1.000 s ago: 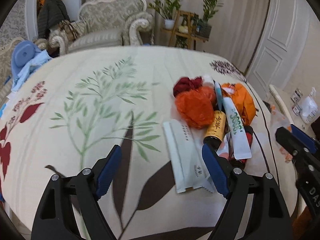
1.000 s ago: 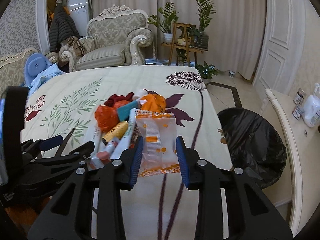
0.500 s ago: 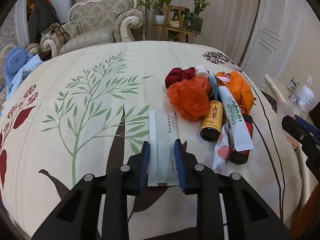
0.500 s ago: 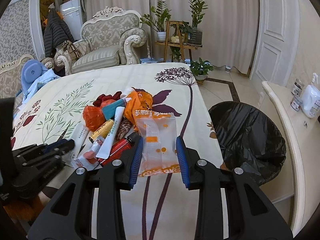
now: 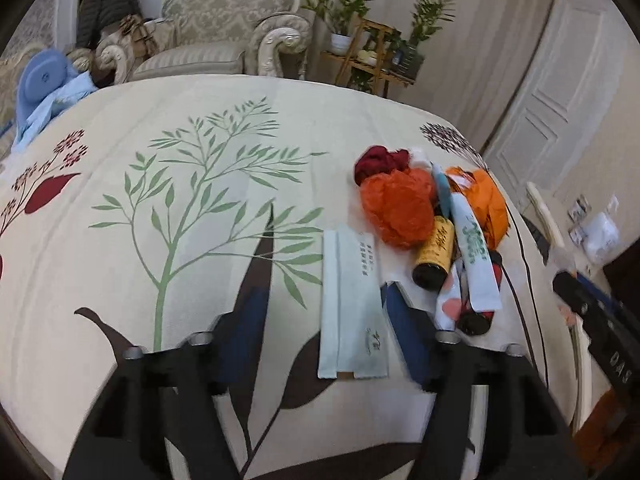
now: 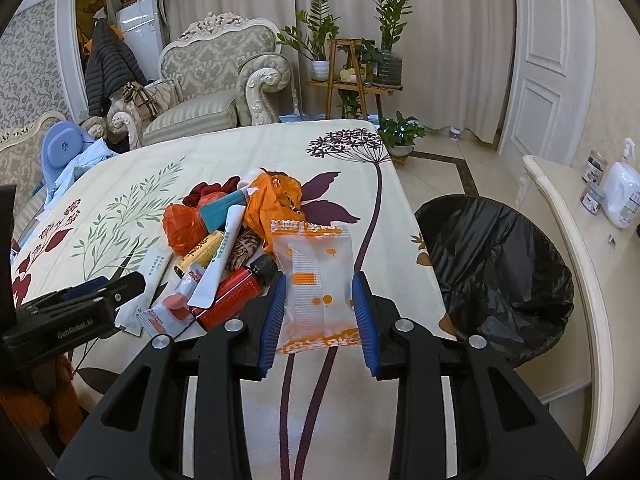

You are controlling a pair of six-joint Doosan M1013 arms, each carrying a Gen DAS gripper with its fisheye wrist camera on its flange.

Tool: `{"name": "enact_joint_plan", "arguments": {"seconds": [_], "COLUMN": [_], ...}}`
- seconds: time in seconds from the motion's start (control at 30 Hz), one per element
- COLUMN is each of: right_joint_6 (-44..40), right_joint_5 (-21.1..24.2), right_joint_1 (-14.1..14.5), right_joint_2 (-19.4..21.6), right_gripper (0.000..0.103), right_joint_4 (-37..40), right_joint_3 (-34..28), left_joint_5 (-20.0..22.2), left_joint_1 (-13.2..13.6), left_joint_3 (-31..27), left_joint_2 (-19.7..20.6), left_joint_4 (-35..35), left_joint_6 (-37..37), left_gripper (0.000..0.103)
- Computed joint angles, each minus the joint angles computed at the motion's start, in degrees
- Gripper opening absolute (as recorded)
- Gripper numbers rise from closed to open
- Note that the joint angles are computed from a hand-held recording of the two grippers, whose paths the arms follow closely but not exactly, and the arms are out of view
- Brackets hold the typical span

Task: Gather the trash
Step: 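Carry the wrapper and packet over the black bin with both tools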

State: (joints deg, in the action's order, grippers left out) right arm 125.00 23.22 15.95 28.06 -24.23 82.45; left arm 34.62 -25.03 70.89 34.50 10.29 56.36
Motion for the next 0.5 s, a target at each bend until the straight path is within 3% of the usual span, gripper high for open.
{"name": "enact_joint_plan", "arguments": {"seconds": [0.13, 0.23, 0.3, 0.5], "right_joint_6": [0.25, 0.73, 0.83, 0.14], "right_joint_5": [0.01, -0.16, -0.29, -0.27], "right_joint_1": [0.04, 0.06, 0.02, -0.08], "right_joint_2": [-0.01, 0.00, 0.03, 0.04], "right_gripper": [0.033, 0.033, 0.033, 0.033], "right_joint_4": [-0.28, -0.56, -0.50, 0.32], "right_joint_3": [0.01, 0.15, 0.19, 0.12], "left_joint_5": [2.56, 3.62, 3.32, 0.34], "left_joint_1": [-0.44, -1.27, -2.01, -1.70], "left_joint_3": [-1.64, -2.06, -1.50, 0.37], "left_joint_2": [0.93, 1.20, 1.03, 0.10], "left_joint_4": [1.63, 3.35, 5.98, 4.84], "left_joint_6": [1.10, 4.66, 5.48, 5.90], "left_gripper": [0.068, 0.055, 0.037, 0.026]}}
